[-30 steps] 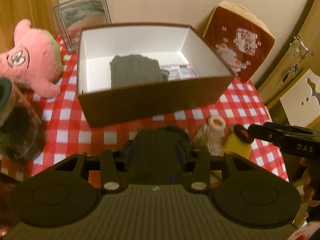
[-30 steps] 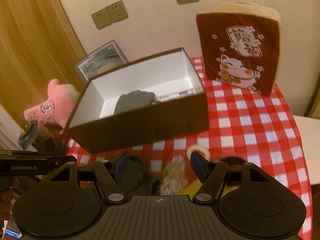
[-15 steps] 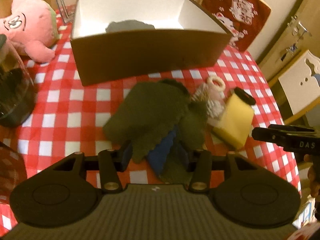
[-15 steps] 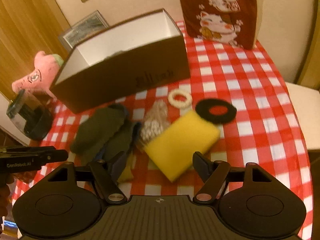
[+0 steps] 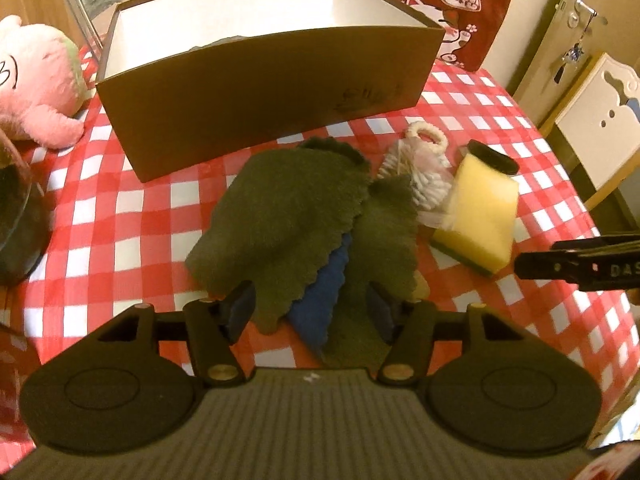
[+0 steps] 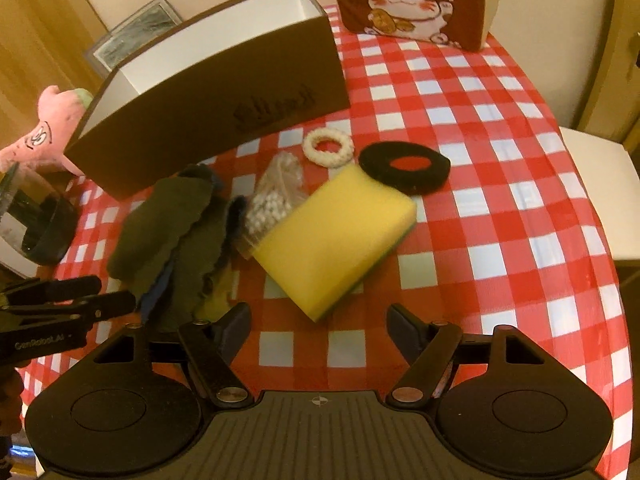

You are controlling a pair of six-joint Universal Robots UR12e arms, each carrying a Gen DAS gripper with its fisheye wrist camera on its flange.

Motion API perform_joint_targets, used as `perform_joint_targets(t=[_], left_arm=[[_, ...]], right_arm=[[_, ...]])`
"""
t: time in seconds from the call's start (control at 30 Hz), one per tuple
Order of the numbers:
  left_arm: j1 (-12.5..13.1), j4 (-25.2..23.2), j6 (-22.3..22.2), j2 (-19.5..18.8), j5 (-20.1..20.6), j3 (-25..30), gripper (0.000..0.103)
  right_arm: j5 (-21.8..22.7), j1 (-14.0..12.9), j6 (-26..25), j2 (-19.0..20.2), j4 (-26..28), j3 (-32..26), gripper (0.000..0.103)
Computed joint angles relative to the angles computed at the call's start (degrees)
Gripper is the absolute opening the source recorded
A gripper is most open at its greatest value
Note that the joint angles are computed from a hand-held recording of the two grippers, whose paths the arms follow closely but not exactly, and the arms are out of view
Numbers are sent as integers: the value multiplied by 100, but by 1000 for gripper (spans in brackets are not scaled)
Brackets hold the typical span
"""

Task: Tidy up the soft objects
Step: 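Grasp the green felt cloths with the left tool while the right tool nears the yellow sponge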

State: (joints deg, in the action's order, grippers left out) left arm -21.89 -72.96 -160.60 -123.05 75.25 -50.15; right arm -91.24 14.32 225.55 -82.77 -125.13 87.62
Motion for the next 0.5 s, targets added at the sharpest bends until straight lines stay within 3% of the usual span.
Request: perform_joint_targets(t=[0.5], left_arm=[[-139,372,524,-304,386,115,63]], right_arm=[[-147,-77,550,-28,230,85,74]])
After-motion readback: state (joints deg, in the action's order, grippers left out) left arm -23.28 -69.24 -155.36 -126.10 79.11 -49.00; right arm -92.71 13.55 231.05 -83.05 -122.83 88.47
